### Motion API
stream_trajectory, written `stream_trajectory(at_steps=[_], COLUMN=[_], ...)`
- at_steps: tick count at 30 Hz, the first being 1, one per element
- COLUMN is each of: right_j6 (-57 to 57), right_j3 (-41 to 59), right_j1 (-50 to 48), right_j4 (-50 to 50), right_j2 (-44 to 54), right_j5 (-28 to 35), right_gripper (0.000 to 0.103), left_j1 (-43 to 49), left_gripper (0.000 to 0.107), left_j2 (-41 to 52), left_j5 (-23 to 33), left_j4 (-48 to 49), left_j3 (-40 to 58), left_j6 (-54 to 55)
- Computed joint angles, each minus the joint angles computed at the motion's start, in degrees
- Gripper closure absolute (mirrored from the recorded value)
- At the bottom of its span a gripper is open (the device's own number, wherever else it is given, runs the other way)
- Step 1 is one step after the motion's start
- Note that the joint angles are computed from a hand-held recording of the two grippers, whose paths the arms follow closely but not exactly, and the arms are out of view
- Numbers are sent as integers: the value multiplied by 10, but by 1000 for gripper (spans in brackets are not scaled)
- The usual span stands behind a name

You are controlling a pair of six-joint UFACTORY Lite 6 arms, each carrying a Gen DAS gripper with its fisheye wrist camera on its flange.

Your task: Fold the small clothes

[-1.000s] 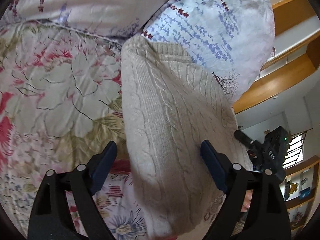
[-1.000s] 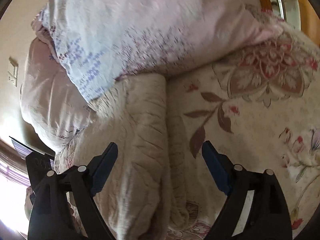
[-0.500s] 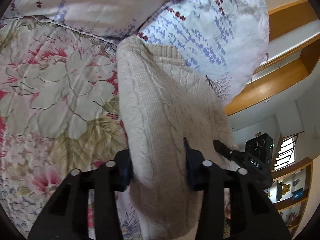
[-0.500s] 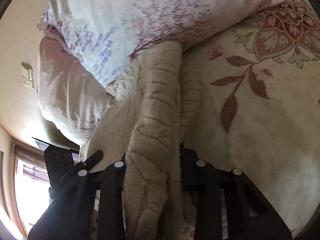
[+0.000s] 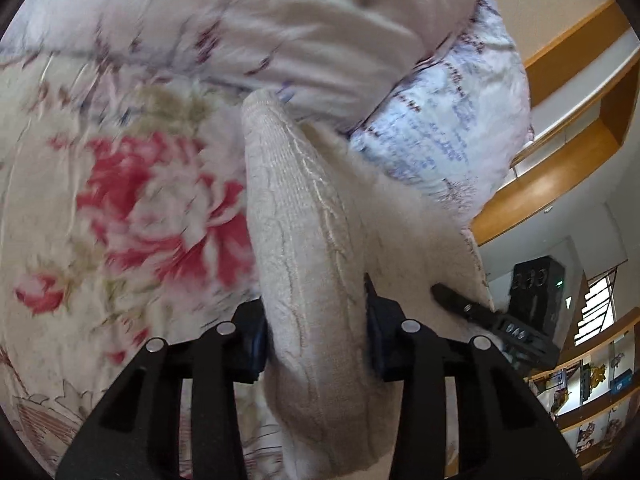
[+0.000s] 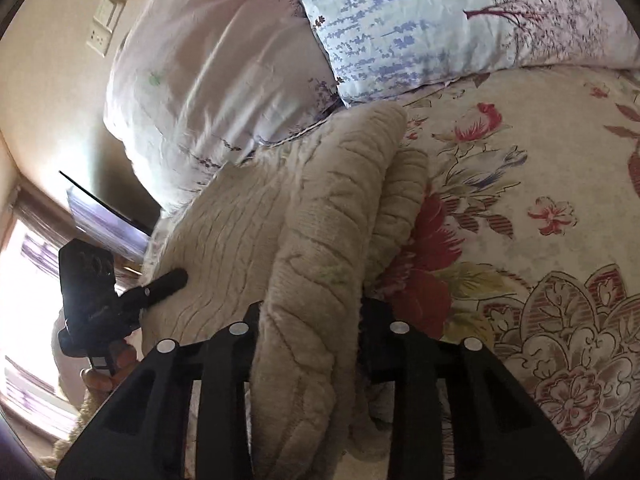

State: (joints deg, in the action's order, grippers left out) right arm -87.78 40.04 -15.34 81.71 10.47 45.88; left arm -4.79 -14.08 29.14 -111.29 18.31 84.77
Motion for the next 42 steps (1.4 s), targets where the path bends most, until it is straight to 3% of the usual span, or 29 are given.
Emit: stream_trajectory(at_steps=[4, 5, 10, 12, 13, 16, 19, 22, 24, 26, 27, 31, 33, 37, 38, 42], right_j6=[28, 29, 49, 51, 38, -40, -40, -35, -15, -29, -56, -106, -90, -95, -105, -210], right_j3=[-7, -7, 36, 48, 40, -13, -14, -1, -3, -37, -66, -173, -207, -252, -256, -287], right_j1=[-36, -50, -67, -29, -1, 30, 13, 19, 14, 3, -4, -68, -58, 42, 77, 155], right_j4=[-10, -10, -3, 6, 15, 81, 92, 102, 78, 84, 107, 99, 66, 91, 121, 277], right_j2=[-18, -18, 18, 23, 8, -61, -52, -16, -31, -89, -131, -303, -356, -383, -369, -369], right_j5=[16, 24, 43, 18, -19, -106, -126, -151, -155, -170, -172, -68, -54, -159, -205, -286], right_gripper=[54, 49, 49, 74, 81, 85, 87, 86, 78, 63, 63, 63, 63, 63, 62, 62], left_j1=[-6, -22, -84, -131, -171, -293, -360, -371, -361, -360, -359, -352, -359, -374, -377, -380], left_gripper=[54, 53, 40, 39, 39, 39, 39, 39, 38, 36, 35, 33, 33, 31, 31, 30], left_j2=[-11, -37, -186, -224, -230, -220, -187, -155, -133, -132, -145, -192, -205, -197, -191, -187], left_j5=[-17, -51, -183, -238, -276, -393, -463, -475, -468, -471, -472, -473, -482, -490, -489, -475], left_j4=[-24, -25, 19, 60, 68, 98, 96, 94, 93, 91, 86, 36, 19, 45, 58, 112], left_j3=[-10, -12, -45, -47, -40, -17, 4, 14, 19, 13, 3, -21, -26, -36, -38, -61], left_j6=[17, 11, -47, -89, -97, -121, -118, -114, -115, -119, -120, -82, -73, -115, -133, -211])
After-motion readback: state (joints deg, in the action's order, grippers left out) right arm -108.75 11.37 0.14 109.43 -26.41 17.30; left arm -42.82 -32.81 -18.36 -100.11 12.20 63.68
